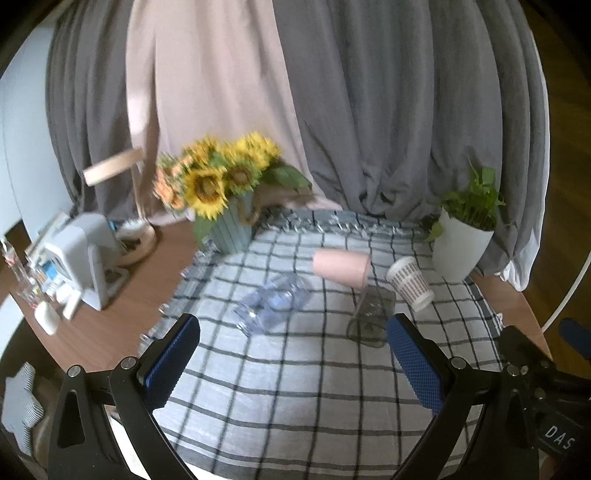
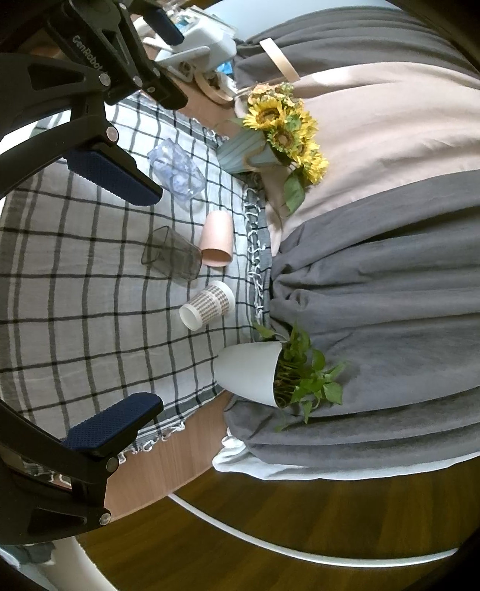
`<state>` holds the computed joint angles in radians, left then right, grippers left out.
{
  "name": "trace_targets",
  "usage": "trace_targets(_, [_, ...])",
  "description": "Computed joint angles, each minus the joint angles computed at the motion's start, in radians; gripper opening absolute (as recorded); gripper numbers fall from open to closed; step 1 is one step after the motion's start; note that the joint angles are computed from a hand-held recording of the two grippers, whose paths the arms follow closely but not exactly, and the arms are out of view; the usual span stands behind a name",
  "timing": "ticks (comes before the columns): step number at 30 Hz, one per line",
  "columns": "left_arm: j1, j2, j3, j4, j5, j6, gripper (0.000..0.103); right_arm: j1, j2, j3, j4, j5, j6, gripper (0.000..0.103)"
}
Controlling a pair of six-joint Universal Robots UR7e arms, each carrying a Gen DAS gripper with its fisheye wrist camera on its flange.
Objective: Flip cup upside down
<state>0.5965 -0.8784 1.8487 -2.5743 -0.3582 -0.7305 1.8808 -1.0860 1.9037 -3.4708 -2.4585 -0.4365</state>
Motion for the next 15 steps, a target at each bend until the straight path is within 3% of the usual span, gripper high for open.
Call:
trace_targets(4, [0.046, 0.048, -0.087, 0.075, -0.067, -0.035, 0.103, -0.056, -0.026, -0.037, 0.183, 0.058, 0.083, 0.102])
trace_targets(8, [0.09, 0.119, -0.188, 0.146, -0.045, -0.096, 0.103, -0.112, -0.012, -0.124, 0.336, 0.092, 0.15, 0.102])
trace_targets(15, [0.159, 0.224, -0.347, 0.217, -0.025, -0.113, 0.103, -0.193, 0.081, -0.321, 0.516, 0.143, 0.177, 0.096])
